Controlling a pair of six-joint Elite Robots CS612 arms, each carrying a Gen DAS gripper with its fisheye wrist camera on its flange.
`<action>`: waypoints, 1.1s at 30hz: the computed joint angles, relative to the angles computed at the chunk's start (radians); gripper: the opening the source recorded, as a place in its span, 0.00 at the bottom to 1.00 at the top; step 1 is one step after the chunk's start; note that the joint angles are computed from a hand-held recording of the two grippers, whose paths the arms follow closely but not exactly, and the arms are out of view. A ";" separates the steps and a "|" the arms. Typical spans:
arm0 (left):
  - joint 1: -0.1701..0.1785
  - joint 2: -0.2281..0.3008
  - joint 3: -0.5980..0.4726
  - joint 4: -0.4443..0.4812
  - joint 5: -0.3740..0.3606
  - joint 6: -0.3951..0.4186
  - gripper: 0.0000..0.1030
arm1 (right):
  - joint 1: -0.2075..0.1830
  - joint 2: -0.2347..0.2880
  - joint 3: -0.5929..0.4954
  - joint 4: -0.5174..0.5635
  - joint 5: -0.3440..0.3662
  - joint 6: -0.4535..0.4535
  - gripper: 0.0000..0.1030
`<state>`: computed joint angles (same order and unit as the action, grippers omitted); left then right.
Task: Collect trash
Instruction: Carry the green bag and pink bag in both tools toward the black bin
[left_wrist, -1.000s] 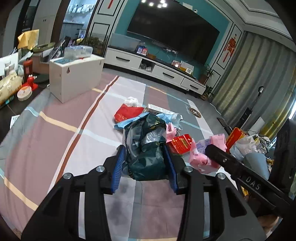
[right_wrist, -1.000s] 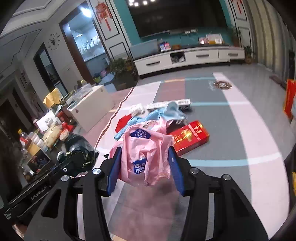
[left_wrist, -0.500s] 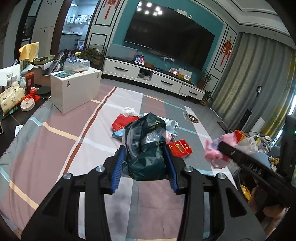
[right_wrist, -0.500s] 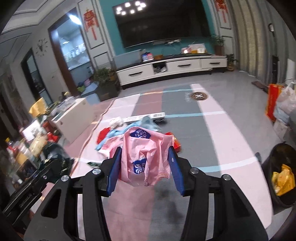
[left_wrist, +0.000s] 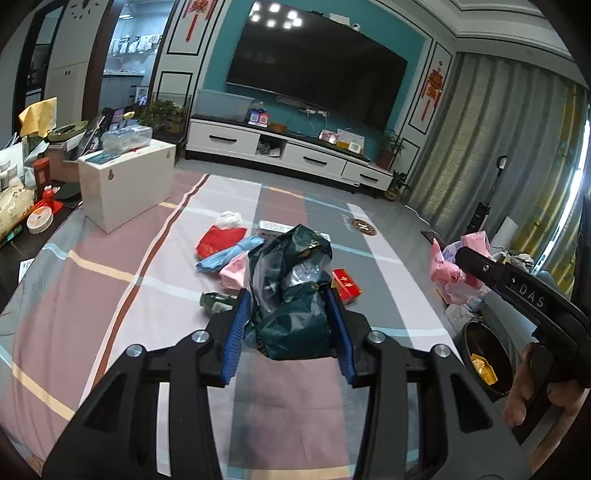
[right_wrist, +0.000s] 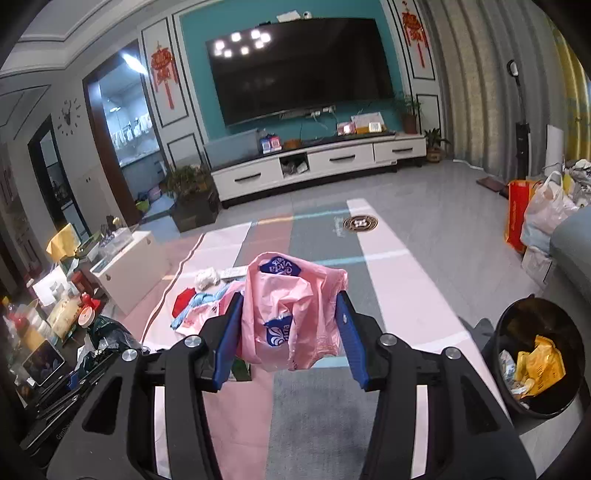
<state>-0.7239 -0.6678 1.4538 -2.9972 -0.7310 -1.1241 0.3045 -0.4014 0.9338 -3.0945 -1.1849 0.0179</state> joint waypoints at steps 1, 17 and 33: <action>-0.001 0.001 -0.004 -0.007 -0.001 0.007 0.42 | -0.002 -0.003 0.005 -0.011 -0.001 0.003 0.49; -0.010 0.085 -0.208 -0.039 -0.083 0.214 0.42 | -0.048 -0.038 0.087 -0.225 -0.023 0.082 0.49; -0.009 0.249 -0.539 0.074 -0.262 0.358 0.42 | -0.114 -0.054 0.146 -0.336 -0.176 0.271 0.49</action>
<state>-0.7325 -0.4184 0.9152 -2.9232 -0.9933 -0.7664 0.1907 -0.4552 1.0801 -3.4309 -1.3608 0.2890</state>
